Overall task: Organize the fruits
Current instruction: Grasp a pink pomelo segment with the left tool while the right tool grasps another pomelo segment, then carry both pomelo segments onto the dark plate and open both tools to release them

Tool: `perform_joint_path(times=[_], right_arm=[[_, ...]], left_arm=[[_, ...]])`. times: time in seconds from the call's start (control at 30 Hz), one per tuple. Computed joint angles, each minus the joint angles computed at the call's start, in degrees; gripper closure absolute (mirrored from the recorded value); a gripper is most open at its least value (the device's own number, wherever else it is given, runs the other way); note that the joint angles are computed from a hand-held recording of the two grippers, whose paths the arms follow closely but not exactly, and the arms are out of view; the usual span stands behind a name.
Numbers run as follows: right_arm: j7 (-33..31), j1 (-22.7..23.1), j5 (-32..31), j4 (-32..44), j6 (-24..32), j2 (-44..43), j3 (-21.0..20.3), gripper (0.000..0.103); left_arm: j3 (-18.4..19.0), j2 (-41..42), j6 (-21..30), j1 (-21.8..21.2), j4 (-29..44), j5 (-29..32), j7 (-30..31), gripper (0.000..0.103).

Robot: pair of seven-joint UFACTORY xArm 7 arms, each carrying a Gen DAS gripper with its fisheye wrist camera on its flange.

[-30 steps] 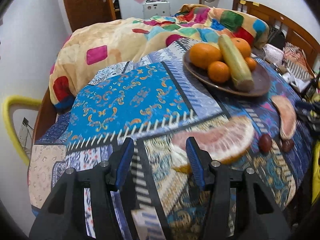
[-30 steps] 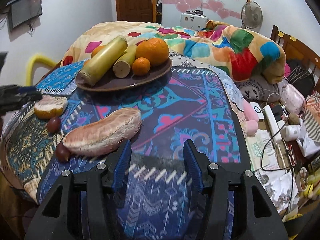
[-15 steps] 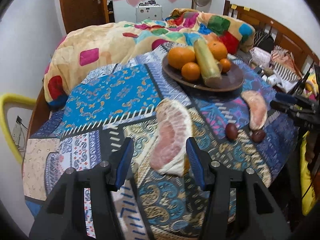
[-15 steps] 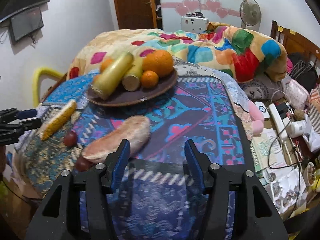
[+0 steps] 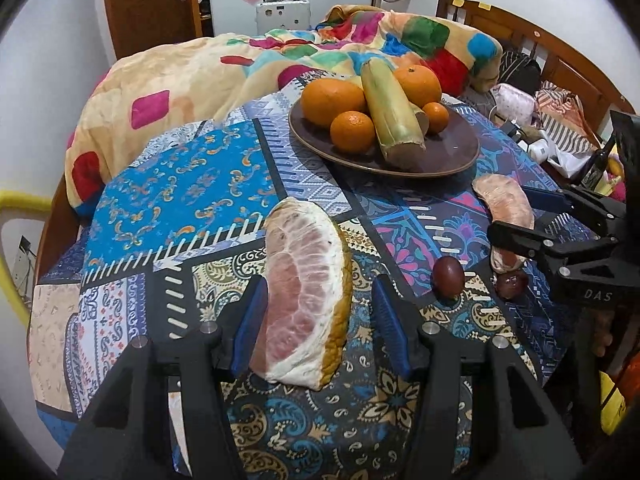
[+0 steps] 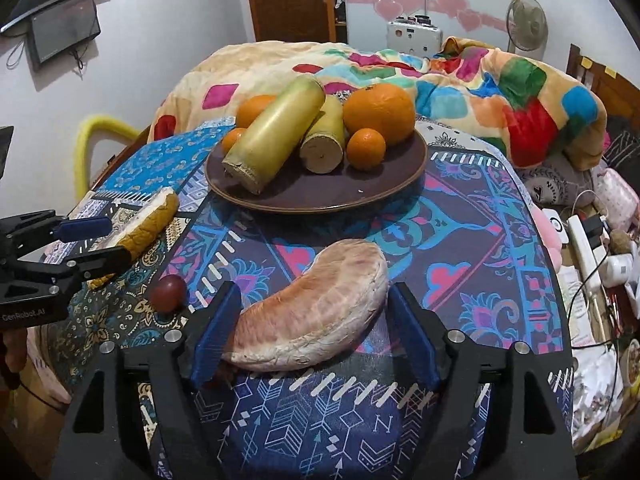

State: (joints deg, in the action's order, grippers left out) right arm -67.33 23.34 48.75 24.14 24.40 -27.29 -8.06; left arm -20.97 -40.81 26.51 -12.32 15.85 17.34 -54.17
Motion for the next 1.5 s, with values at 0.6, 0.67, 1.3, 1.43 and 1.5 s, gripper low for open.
perform_joint_path(times=[0.6,0.67,1.3,1.43,1.5], right_arm=[[-1.21,-3.8,-5.76,0.95,2.1,0.24,-2.06,0.035],[-1.85,-3.11,-4.48,1.56,1.75,1.72,-1.86,0.039],[-6.66,-5.62,0.85,1.35,3.44,-0.17,-1.4,0.062],[-6.74,-6.14,0.86,1.6,4.46,-1.82,-2.48,0.063],[-6.99,-6.14,1.23,1.77,4.75,-2.82,-3.01,0.063]], left_arm=[[-1.12,4.15,-3.53,4.12,0.96,3.13,-2.76,0.049],[-0.94,4.9,-3.94,4.43,0.94,3.49,-2.81,0.05],[-2.56,2.74,-4.14,4.77,1.03,3.75,-4.31,0.054],[-3.43,0.93,-3.37,4.47,2.0,4.48,-5.31,0.054],[-4.11,0.16,-3.03,4.74,2.78,5.04,-5.85,0.054]])
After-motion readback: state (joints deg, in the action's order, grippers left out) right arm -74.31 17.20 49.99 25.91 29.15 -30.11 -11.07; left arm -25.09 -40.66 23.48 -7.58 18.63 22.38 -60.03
